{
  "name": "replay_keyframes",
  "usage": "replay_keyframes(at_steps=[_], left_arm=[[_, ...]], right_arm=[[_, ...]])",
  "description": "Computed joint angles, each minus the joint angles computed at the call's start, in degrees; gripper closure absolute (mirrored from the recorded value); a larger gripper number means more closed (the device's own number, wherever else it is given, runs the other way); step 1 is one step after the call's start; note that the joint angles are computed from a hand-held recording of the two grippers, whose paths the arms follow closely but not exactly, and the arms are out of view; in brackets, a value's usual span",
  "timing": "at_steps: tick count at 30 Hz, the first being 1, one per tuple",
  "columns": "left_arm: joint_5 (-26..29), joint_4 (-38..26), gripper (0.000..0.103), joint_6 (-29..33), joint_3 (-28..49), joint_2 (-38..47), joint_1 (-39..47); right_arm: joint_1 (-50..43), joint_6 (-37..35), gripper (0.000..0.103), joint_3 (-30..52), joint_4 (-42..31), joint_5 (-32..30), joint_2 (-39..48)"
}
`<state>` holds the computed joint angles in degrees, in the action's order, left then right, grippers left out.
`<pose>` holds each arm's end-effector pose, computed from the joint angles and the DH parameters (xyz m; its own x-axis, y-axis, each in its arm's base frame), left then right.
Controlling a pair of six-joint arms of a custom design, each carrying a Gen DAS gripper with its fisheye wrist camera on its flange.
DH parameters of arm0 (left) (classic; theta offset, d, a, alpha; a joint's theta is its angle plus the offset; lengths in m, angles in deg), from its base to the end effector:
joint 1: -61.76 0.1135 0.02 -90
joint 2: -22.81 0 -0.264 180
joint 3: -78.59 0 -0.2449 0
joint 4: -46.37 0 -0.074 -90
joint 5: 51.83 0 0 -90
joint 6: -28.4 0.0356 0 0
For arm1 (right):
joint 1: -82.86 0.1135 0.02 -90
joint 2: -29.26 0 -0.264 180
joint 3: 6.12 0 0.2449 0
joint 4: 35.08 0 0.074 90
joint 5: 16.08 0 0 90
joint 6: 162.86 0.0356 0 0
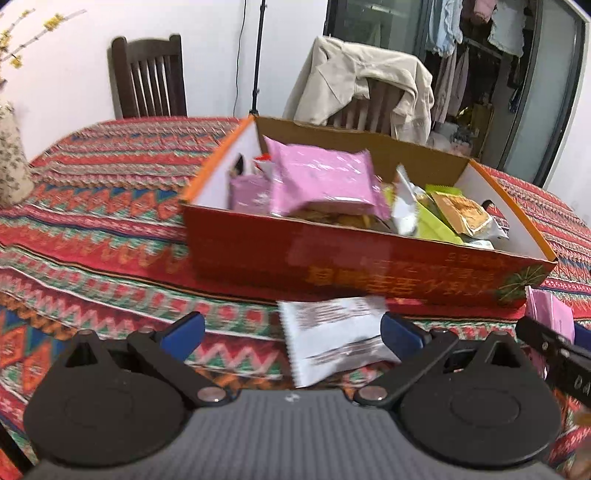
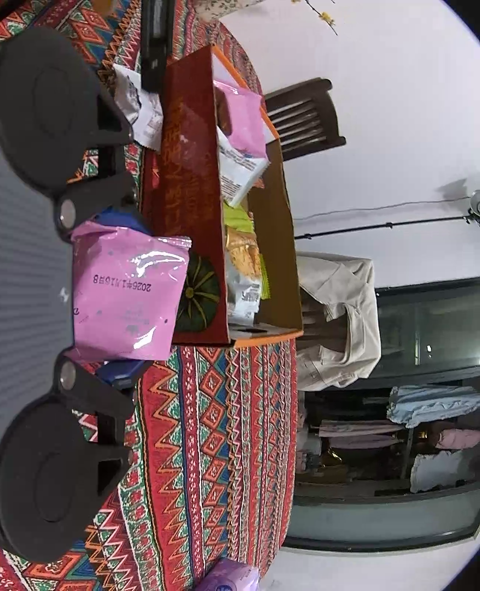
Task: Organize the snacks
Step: 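Grasp a pink packet with the right gripper, then grasp a white packet with the left gripper while the right gripper holds the pink packet, then carry both packets over the orange box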
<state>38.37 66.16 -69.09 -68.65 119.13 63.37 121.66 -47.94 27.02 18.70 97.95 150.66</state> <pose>0.2372 0.0065 0.0808 -0.6823 -0.1496 -0.7156 -0.1155 0.9886 -0.0965 0.2061 0.1471 0.0338 -0.5310 0.0668 -0.8447 -0.0959 0.9857 0.1383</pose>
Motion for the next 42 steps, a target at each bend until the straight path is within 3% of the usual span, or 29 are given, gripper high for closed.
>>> replay_keyframes(at_steps=[9,12,15,16,21,28,33,36,42], left_arm=[[-11.15,-2.82,0.0,-5.86,7.51,9.75,-10.4],[-14.18,0.76,0.0,-6.13,6.98,11.79,-12.17],[-13.65,1.98,0.006,-6.06,6.23,11.82,-11.79],[-13.29,2.2,0.02,-5.83,5.7,11.03,-11.41],[-9.0,3.92,0.047,-3.63,2.87,7.85,-8.97],[-2.37,7.99,0.048,-0.84,-4.69,-1.18,-5.93],[1.23,4.28,0.048,1.33,-8.1,-13.07,-4.03],[1.56,1.06,0.048,2.37,-7.39,-18.58,-3.66],[2.17,-1.74,0.048,2.93,-2.57,-20.16,-3.48]], right_arm=[[-0.13,1.76,0.037,-0.23,0.16,-0.23,0.52],[0.27,1.58,0.037,-0.39,0.58,-0.26,0.55],[0.52,1.3,0.037,-0.21,0.5,-0.45,0.65],[0.38,1.16,0.037,-0.2,0.41,-0.59,0.57],[0.82,0.82,0.037,-0.62,1.61,-0.28,0.76],[1.98,-0.65,0.037,-1.32,5.11,0.53,1.88],[3.25,-2.3,0.037,-3.3,9.79,0.93,1.03],[3.84,-3.84,0.037,-3.67,7.22,0.95,-3.71],[1.78,-6.02,0.037,1.62,-6.61,0.46,-13.25]])
